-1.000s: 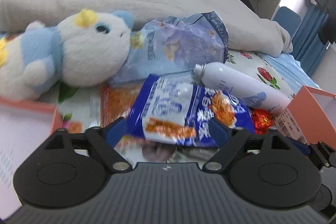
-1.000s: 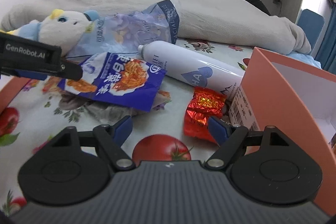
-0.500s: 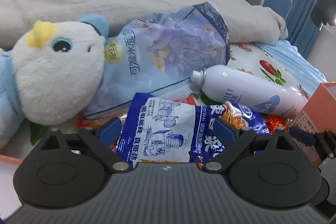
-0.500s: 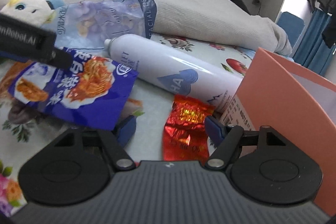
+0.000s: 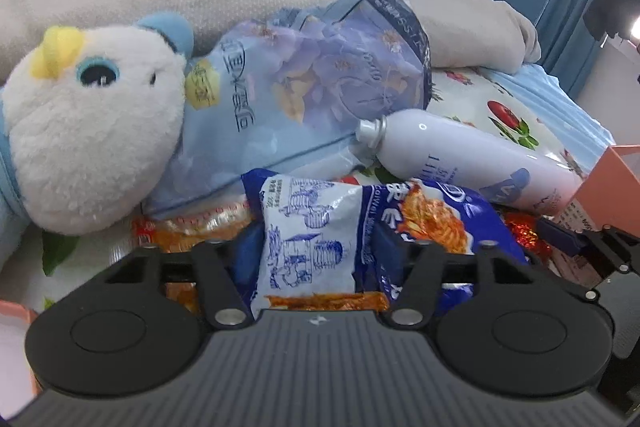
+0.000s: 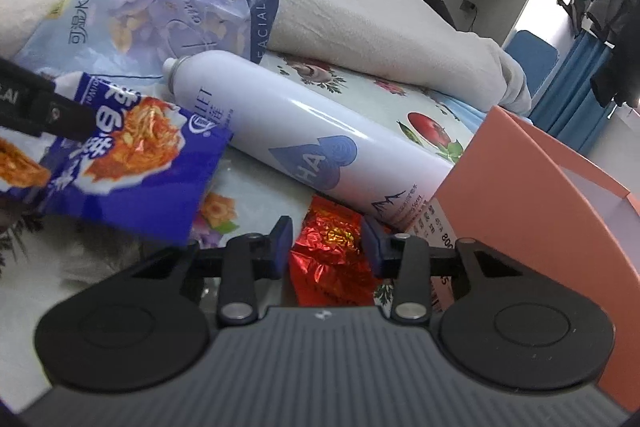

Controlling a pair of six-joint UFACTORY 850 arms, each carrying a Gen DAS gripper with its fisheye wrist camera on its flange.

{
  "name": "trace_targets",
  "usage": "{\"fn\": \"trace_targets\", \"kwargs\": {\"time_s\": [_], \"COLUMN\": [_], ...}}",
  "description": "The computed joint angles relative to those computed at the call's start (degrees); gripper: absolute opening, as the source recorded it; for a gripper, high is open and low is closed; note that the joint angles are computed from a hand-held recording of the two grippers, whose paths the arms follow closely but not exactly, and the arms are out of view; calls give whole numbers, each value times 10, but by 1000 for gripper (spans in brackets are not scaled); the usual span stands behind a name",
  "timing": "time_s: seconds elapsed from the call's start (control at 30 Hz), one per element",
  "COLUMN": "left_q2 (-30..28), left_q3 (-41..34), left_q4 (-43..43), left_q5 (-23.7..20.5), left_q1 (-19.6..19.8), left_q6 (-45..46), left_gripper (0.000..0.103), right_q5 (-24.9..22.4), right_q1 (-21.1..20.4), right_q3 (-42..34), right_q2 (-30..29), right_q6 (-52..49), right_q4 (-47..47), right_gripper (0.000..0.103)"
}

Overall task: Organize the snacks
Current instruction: 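Grasp blue noodle bag with left gripper while right grasps red foil candy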

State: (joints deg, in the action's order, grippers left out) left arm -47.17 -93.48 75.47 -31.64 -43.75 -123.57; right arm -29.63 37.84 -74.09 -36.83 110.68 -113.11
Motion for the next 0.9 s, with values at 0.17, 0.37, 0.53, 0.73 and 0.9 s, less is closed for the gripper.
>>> {"fn": "trace_targets", "kwargs": {"time_s": [0.17,0.37,0.53,0.73,0.9], "left_q2": [3,25,50,67,70], "left_q3": [-1,25,55,72,70], "left_q4": [-27,-47,-60,-86,-112], "left_q5": [-17,-42,-65,-106,-149], "left_q1": [-8,-24,-47,-84,-110], "left_q6": [22,7,-27,-51,-47], "left_gripper": [50,43,40,38,37], "right_q5": [26,48,62,91,107], "right_q1": [-2,0,3,-1,-5], "right_q3": [24,69,106,138,163], "right_q2": [23,60,93,123,150], "right_q6": [11,69,92,115,133], "right_q4": [-7,-58,-89,-112,-122], "right_gripper": [39,36,10,9,9]}}
